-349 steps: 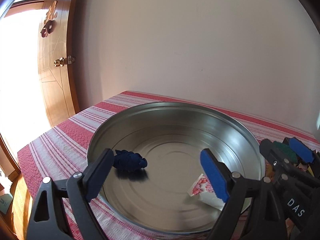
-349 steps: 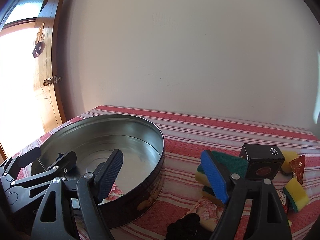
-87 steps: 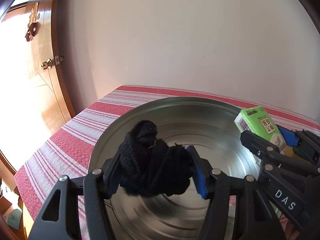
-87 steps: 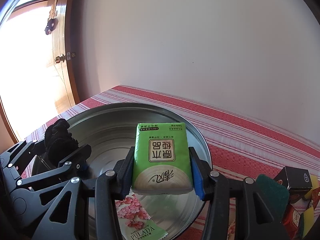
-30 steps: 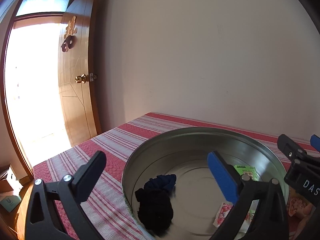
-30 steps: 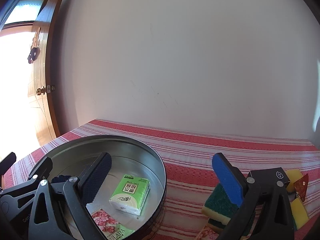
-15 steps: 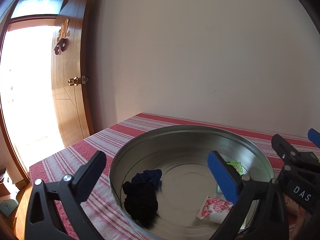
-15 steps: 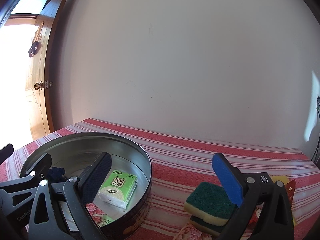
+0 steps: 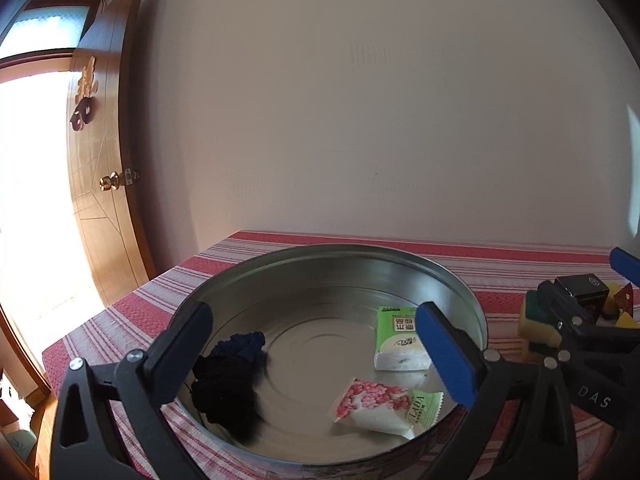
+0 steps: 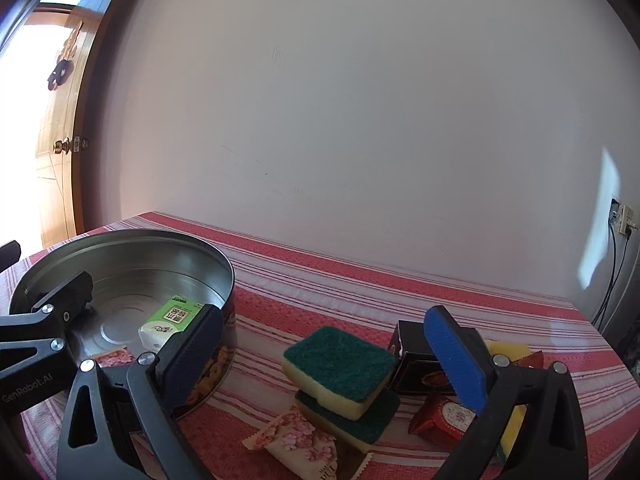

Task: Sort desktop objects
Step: 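Move both tools back toward the remaining objects on the bed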

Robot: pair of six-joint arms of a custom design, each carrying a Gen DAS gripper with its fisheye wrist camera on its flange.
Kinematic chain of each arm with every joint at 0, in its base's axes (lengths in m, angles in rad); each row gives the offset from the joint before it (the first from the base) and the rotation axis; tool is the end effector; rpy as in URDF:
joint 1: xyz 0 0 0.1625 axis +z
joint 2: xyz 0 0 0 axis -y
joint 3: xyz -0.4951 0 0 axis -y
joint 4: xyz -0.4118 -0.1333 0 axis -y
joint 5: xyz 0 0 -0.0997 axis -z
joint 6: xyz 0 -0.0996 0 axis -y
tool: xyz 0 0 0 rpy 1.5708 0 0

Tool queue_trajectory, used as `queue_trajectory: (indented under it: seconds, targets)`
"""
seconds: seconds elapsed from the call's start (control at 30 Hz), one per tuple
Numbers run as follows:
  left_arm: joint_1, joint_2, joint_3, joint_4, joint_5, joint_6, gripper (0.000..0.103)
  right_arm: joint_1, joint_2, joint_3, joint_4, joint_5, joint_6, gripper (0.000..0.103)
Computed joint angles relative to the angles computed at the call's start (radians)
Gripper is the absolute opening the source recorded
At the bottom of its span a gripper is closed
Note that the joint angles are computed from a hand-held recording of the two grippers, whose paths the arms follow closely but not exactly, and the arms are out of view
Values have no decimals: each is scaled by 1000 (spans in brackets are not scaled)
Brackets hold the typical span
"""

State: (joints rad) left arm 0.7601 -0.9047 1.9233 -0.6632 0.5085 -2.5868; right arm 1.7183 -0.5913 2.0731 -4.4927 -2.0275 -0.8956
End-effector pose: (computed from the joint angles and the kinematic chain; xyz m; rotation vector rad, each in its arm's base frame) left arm -0.2343 -0.5267 0.0908 0.5757 1.8956 -1.4025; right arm 0.1691 -0.5302 0.1155 0.5974 -1.8001 1.3596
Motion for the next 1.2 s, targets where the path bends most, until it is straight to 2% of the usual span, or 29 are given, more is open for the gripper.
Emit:
queue_trajectory:
  seconds: [0.13, 0.27, 0.43, 0.67, 0.83, 0.93, 1.03, 1.1, 1.2]
  targets:
    - [-16, 21, -11, 30, 9, 20, 103, -16, -15, 19, -19, -4, 3, 102]
    - [-27, 37, -29, 101, 31, -5, 103, -34, -34, 34, -27, -3, 27, 102]
    - [-42, 46, -33, 143, 54, -22, 103, -61, -63, 75, -84, -2, 15, 102]
    - [-54, 111, -123, 445, 165, -187, 102, -96, -99, 111, -135, 10, 24, 102]
    - [-56, 188, -223, 676, 281, -306, 102, -136, -151, 161, -143, 37, 86, 102]
    - [-73, 228, -257, 696, 236, -309, 102, -161, -187, 192, -131, 58, 151, 102]
    - [-74, 262, -305, 774, 277, -347, 102, -173, -202, 209, -135, 71, 192, 102]
    - [-86, 292, -332, 814, 272, -342, 102, -175, -205, 212, -133, 77, 198, 102]
    - [-103, 313, -343, 810, 267, -306, 102, -175, -206, 216, -136, 85, 198, 102]
